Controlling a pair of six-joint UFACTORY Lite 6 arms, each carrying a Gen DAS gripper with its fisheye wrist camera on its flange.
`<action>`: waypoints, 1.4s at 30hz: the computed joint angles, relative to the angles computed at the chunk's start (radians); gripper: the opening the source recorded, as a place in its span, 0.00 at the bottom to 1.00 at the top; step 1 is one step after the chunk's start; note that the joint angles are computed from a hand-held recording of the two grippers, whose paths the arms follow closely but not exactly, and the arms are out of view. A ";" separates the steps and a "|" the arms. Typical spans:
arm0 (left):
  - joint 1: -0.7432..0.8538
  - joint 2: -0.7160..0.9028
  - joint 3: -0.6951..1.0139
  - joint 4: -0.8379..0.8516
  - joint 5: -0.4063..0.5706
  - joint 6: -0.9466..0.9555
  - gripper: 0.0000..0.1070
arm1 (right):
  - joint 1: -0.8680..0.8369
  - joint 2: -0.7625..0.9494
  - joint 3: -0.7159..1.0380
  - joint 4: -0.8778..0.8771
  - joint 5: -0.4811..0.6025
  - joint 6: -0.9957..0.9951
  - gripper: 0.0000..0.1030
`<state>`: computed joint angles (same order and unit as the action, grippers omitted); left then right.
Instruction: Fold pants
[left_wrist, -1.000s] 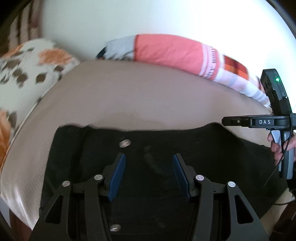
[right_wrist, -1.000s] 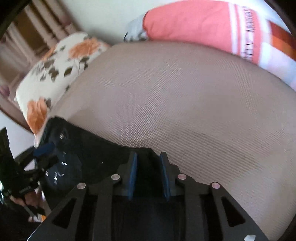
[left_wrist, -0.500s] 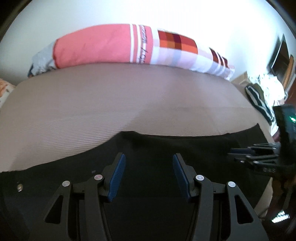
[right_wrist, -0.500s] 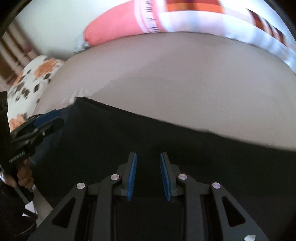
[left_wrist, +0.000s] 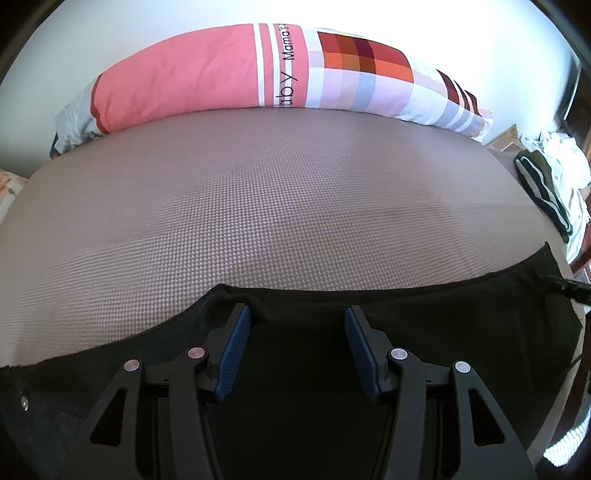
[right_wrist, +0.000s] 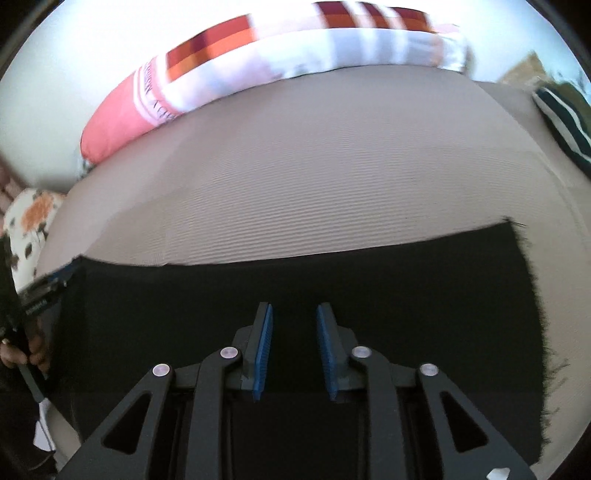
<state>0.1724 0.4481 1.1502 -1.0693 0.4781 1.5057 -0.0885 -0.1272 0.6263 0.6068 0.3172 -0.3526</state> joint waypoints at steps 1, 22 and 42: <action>0.004 -0.015 -0.012 0.004 0.005 -0.007 0.51 | -0.057 -0.030 -0.013 0.046 0.031 -0.073 0.24; 0.093 -0.313 -0.351 0.117 0.136 -0.142 0.51 | -0.945 0.333 0.261 0.177 0.662 -0.714 0.28; 0.039 -0.347 -0.462 -0.048 0.021 0.004 0.61 | -0.802 0.428 0.290 0.313 0.640 -0.796 0.07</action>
